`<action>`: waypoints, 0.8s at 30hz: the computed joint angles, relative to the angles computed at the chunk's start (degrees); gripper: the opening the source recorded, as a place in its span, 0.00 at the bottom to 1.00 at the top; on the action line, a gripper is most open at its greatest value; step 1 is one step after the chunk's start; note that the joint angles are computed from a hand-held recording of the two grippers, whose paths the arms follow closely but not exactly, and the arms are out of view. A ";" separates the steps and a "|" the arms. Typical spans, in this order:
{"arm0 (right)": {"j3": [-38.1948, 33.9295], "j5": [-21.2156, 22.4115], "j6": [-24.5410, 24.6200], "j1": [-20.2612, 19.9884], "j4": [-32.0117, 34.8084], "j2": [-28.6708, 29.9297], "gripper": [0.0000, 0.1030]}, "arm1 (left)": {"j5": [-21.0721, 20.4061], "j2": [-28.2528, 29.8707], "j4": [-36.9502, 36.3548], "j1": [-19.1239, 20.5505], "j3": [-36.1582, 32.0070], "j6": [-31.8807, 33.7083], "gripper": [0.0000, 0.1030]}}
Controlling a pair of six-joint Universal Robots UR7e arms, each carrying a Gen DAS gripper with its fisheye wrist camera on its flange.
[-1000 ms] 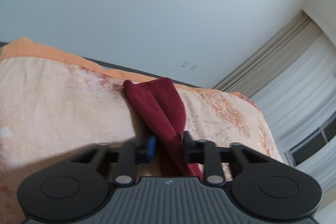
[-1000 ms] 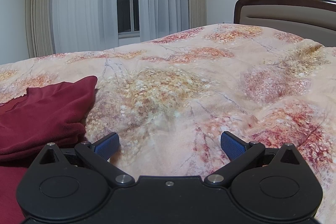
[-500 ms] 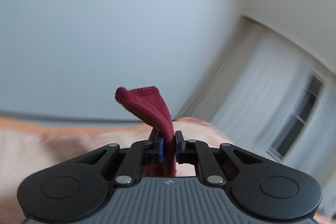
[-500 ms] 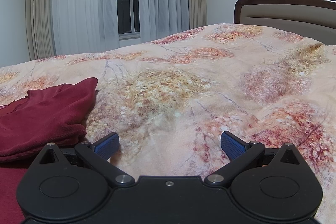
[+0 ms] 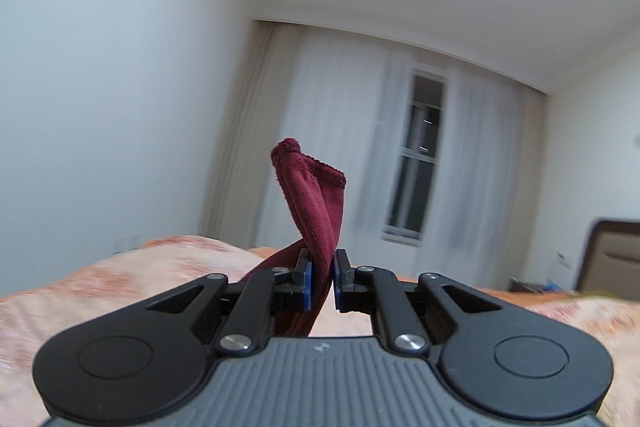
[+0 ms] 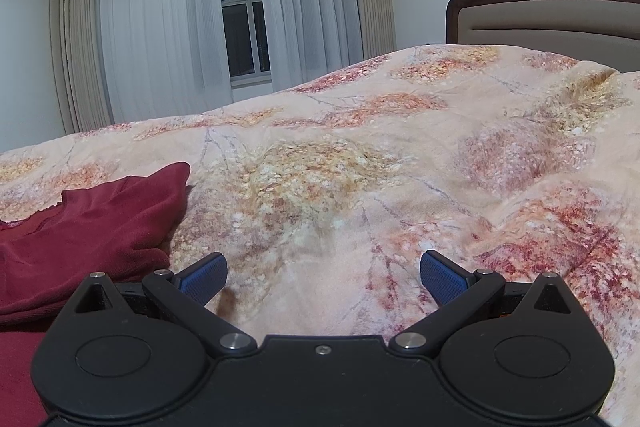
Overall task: Fold small clothes
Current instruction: 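Fold the held sleeve across the sweater body with the left tool, release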
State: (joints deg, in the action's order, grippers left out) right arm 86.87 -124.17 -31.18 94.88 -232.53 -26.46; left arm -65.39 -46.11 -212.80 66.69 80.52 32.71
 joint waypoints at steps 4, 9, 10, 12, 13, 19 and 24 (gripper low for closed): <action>0.77 1.07 1.09 -0.27 -0.41 -0.41 1.00 | -0.35 2.37 1.37 -1.87 2.37 -0.74 0.10; 1.76 2.45 2.67 -0.65 -1.31 -0.89 1.00 | 0.96 6.62 4.35 -3.74 3.35 -1.29 0.10; 2.00 2.78 3.07 -0.74 -1.45 -1.02 1.00 | 1.44 7.39 5.42 -3.86 3.11 -2.10 0.10; 2.49 3.44 3.85 -0.92 -1.75 -1.27 1.00 | 1.97 8.64 7.17 -3.95 2.82 -2.86 0.10; 2.74 3.78 4.22 -1.02 -1.92 -1.41 1.00 | 2.36 9.27 7.95 -4.02 2.61 -2.87 0.10; 3.74 5.21 5.82 -1.38 -2.63 -1.88 1.00 | 3.92 8.27 11.75 -4.55 6.95 -3.01 0.10; 4.27 5.71 6.60 -1.50 -2.96 -2.16 1.00 | 3.44 5.79 18.42 -4.43 8.87 -7.83 0.20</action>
State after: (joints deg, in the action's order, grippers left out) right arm 91.14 -118.46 -24.58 93.38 -235.49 -28.61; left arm -61.95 -40.32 -194.38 62.25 89.39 24.88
